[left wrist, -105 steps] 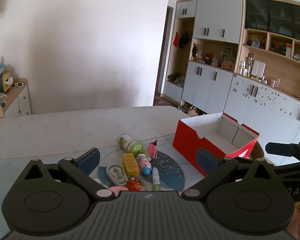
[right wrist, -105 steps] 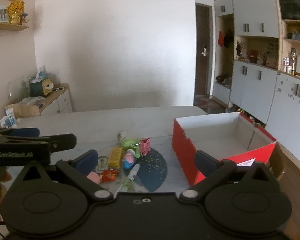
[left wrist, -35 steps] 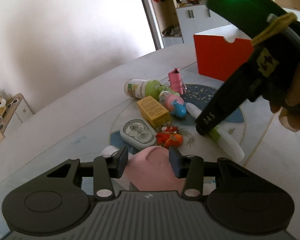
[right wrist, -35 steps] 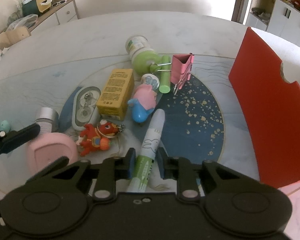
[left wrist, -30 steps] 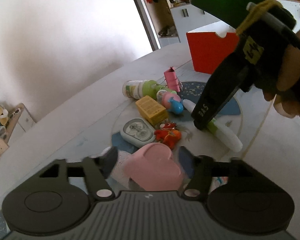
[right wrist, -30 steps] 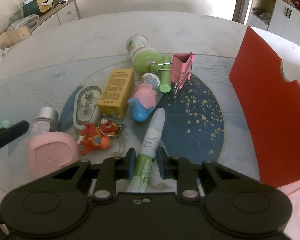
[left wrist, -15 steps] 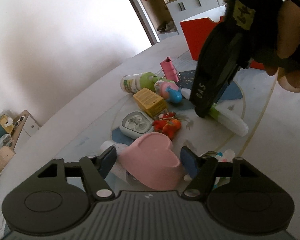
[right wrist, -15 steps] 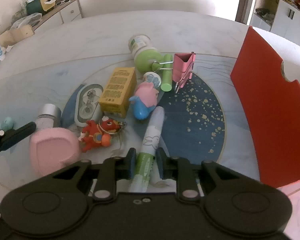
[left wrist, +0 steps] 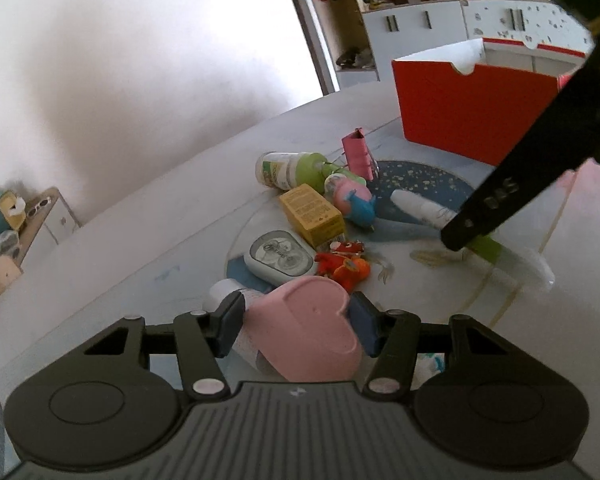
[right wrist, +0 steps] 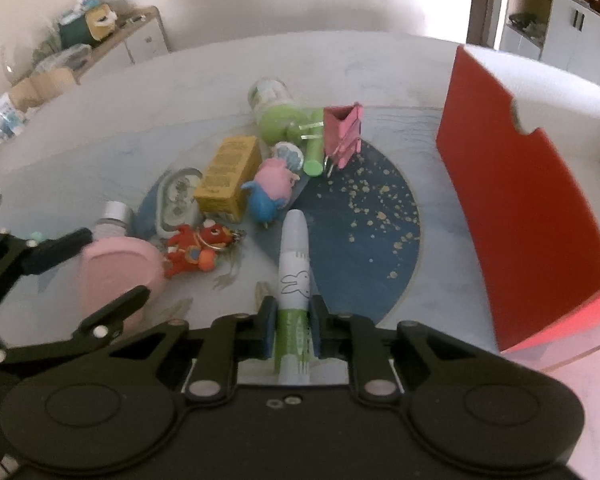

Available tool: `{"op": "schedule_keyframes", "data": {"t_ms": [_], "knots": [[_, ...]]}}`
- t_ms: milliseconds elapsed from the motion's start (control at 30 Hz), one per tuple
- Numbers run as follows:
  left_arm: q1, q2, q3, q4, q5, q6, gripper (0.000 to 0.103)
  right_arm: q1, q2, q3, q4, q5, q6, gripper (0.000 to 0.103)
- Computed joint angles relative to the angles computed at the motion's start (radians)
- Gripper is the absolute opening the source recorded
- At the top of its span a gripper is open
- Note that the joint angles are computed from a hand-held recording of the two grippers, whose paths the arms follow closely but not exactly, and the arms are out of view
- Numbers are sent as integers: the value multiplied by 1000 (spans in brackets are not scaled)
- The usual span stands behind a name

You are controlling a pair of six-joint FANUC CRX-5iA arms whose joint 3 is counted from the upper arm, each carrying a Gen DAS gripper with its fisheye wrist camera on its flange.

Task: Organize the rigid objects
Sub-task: 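Grasp the pink heart soap with the left tool while the right tool grasps the white-green marker, then lift the pink heart soap and white-green marker and carry both toward the red box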

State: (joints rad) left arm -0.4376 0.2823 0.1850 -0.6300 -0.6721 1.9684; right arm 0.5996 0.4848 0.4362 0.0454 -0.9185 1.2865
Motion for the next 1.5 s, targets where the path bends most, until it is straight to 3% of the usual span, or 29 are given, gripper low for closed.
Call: {"op": "schedule_keyframes", "data": {"t_ms": [67,167,233,367,500,633,700,900,1067,1267,1300,1500], "knots": [[-3,-6,-2,-2,-3,19,52,-9,-19,-5,-23,-2,25,17],[-27,-18,-1,-65,-3,83,34,-25,-54,-15,-63,0,69,17],[-34,-7,22,-60,-29,64,34,-41,-72,-12,-100,-15,105,17],[-51,14,61,-70,-83,80,34,-74,-104,-14,-168,-33,189,17],[-34,28,79,1,-77,52,34,-114,-112,11,-245,-71,258,17],[-65,52,110,-27,-104,89,36,-140,-110,33,-297,-103,317,17],[-81,80,145,-35,-143,89,46,-152,-105,45,-317,-117,339,17],[-102,146,227,-38,-213,119,61,-179,-104,60,-345,-148,377,17],[-95,190,271,8,-263,82,67,-193,-110,49,-351,-153,381,17],[-97,193,270,12,-267,92,67,-203,-122,35,-355,-156,374,17],[-93,192,267,22,-260,90,60,-205,-125,33,-357,-154,372,17],[-93,185,258,35,-247,68,55,-215,-129,51,-370,-169,365,17]]}}
